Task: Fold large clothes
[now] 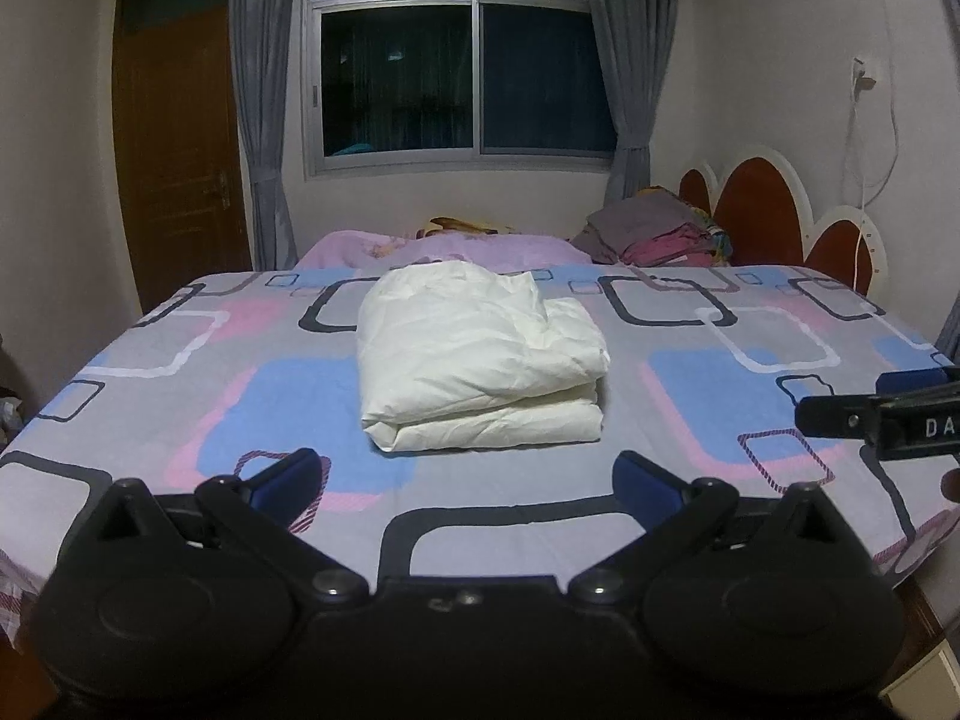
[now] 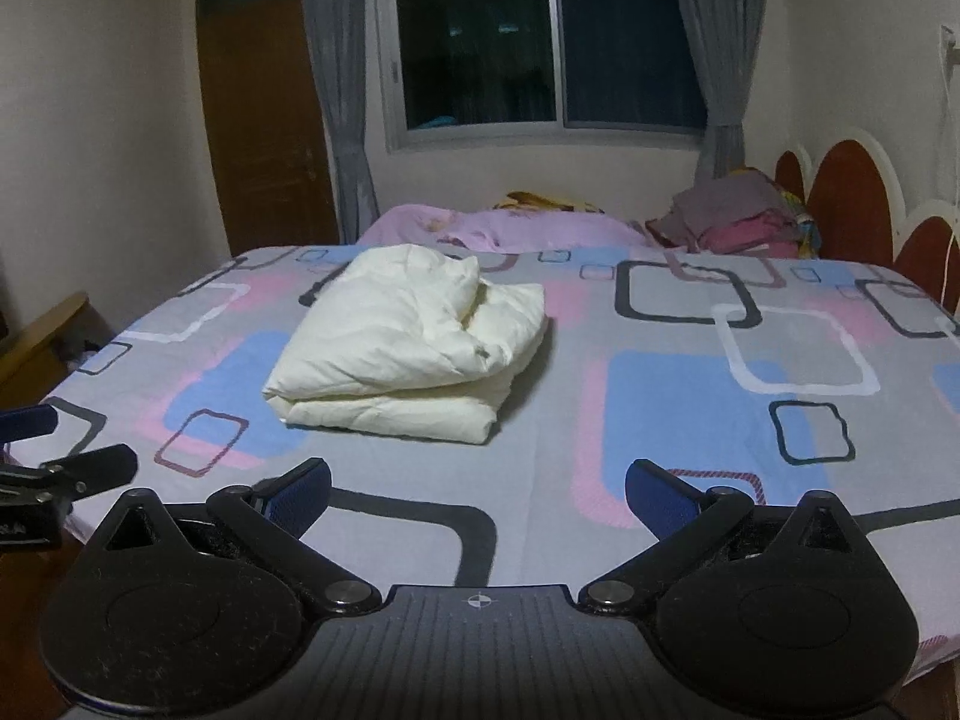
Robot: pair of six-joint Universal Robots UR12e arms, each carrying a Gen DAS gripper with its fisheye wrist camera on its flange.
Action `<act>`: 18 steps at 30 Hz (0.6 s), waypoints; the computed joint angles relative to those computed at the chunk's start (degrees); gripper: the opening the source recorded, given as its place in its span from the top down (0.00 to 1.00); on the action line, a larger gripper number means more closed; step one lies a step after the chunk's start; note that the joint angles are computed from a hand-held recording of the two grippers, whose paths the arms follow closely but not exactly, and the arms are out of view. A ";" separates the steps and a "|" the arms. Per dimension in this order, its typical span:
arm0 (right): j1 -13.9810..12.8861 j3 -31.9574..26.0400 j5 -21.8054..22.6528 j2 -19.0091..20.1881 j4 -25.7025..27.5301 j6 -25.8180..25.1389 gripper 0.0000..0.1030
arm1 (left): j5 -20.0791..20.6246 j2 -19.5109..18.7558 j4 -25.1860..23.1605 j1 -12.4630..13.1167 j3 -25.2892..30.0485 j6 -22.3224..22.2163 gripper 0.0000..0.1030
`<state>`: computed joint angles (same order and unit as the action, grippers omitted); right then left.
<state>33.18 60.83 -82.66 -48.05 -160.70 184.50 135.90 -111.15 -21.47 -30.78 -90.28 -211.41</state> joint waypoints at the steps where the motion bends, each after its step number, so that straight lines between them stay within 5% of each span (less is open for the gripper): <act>1: 0.05 0.16 -0.10 -0.12 -0.15 -0.16 0.00 | 0.27 -0.01 0.08 -0.10 0.01 0.00 0.00; 18: -0.49 1.71 -0.51 -1.62 -0.60 -2.06 0.00 | 1.47 -0.84 4.48 -0.66 0.59 3.64 0.00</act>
